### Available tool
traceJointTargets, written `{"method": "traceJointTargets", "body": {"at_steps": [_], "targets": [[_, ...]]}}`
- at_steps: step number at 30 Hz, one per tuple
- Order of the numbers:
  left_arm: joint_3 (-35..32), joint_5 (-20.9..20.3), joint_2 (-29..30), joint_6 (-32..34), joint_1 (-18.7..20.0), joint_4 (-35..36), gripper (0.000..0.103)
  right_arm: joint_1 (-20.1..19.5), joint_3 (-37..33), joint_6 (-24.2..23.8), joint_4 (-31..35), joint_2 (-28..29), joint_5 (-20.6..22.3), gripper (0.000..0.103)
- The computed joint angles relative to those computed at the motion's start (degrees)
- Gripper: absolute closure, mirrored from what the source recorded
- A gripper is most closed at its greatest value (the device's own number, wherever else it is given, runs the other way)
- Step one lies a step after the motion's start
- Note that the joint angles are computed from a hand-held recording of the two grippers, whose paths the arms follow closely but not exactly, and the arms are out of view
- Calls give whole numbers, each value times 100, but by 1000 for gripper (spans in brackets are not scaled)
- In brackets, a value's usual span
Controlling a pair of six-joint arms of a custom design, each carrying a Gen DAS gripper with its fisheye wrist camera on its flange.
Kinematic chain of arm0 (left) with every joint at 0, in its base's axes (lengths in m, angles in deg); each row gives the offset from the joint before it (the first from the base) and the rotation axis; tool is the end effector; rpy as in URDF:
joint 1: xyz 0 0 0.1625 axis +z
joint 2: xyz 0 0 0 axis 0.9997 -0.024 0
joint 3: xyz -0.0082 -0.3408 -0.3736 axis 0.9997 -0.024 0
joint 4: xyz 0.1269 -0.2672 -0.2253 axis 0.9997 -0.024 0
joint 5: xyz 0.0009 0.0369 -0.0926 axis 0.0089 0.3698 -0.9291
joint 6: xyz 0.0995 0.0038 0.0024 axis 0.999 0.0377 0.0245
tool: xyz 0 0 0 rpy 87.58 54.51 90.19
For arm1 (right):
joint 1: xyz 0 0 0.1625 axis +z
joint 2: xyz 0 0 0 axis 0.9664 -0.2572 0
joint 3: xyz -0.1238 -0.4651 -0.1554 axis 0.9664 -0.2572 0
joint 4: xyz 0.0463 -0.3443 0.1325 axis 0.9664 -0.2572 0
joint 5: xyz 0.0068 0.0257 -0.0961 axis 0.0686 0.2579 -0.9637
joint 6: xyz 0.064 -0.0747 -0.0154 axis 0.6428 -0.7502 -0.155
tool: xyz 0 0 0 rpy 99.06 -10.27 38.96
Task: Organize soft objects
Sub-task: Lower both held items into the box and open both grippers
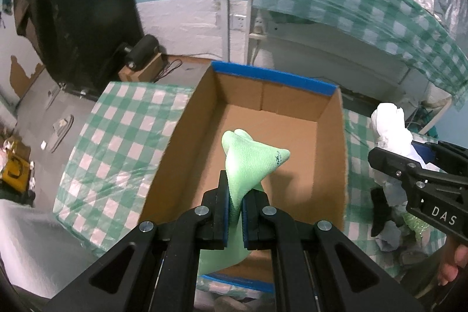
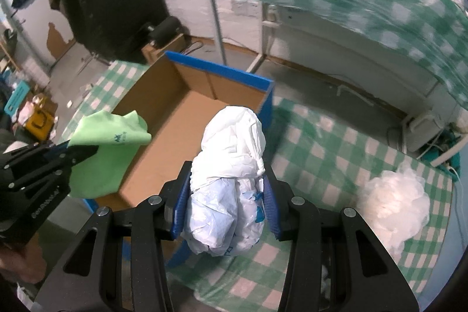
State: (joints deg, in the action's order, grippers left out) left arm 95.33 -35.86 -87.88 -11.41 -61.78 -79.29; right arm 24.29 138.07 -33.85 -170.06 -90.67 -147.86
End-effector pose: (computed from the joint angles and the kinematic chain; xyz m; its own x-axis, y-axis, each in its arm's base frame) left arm -0.4890 -0.4828 0.1189 -0.6779 -0.3132 -0.6651 0.1805 0.8061 -0.5636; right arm 0.1898 -0.5635 0.4406 -0.6596 -0.5884 0.4677 -0.6749 0.7375 -0.0240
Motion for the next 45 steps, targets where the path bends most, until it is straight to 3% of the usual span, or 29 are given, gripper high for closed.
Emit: {"method": "traceJointTargets", "body": {"at_steps": [16, 18, 20, 23, 35, 42, 45], "targets": [[447, -311, -240, -207, 178, -209, 96, 224, 145, 152, 282, 319, 3, 58], [436, -387, -250, -291, 203, -126, 90, 231, 179, 132, 249, 335, 8, 55], [434, -413, -262, -353, 215, -62, 77, 244, 200, 143, 213, 359, -21, 40], [446, -300, -282, -470, 180, 12, 59, 262, 271, 66, 1, 341, -28, 27], [308, -201, -205, -308, 105, 12, 56, 167, 168, 126, -20, 238, -45, 26], [167, -125, -104, -80, 64, -104, 44, 73, 108, 162, 7, 141, -99, 26], [74, -138, -18, 97, 69, -169, 43, 31, 84, 155, 21, 85, -118, 26]]}}
